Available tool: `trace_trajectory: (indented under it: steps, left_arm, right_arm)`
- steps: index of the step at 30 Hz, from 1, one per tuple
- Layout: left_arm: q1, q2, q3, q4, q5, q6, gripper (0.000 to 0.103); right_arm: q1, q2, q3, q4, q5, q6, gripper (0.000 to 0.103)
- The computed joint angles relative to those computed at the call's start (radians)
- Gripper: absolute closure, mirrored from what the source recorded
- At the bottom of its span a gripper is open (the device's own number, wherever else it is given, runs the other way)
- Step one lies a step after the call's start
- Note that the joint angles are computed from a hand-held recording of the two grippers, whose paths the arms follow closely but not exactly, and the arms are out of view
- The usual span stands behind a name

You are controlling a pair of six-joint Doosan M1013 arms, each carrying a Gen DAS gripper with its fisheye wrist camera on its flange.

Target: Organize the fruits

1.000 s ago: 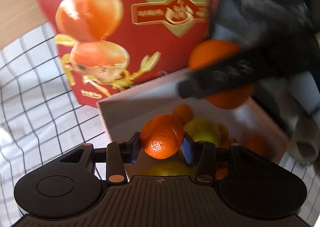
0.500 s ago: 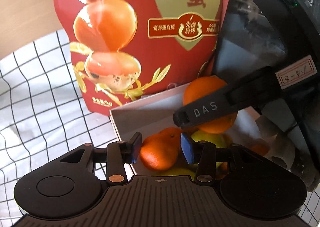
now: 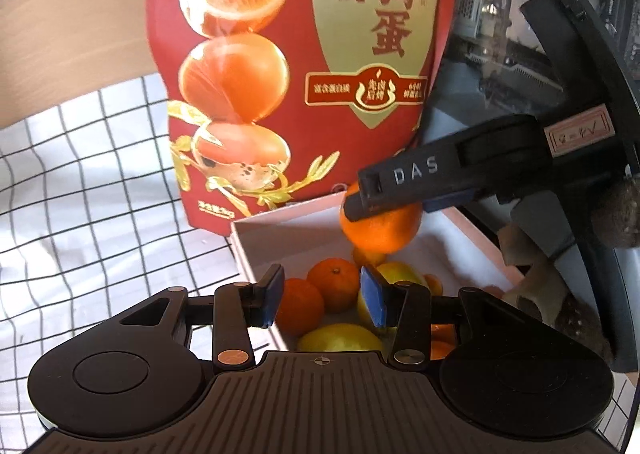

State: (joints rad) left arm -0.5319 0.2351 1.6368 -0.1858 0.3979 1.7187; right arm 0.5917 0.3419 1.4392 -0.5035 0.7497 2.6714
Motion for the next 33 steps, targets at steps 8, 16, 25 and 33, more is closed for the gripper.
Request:
trace_trajectory:
  steps: [8,16,25,33]
  left_arm:
    - [0.039,-0.073,0.097,-0.127,-0.085,-0.005,0.057]
    - [0.066,-0.171,0.259,-0.129,-0.099,-0.035,0.057]
    - [0.029,-0.189,0.367,0.418,-0.138,-0.533,0.057]
    - [0.006,-0.158,0.375,0.715,-0.193,-0.823,0.054]
  right_arm:
    - [0.039,-0.034,0.033,-0.092,-0.039,0.040,0.027]
    - [0.197,-0.109,0.192,-0.450,0.033,0.274,0.026]
    - [0.299,-0.086,0.247,-0.469,0.139,0.395,0.022]
    - [0.278,-0.013,0.189,-0.374,0.144,0.306,0.022]
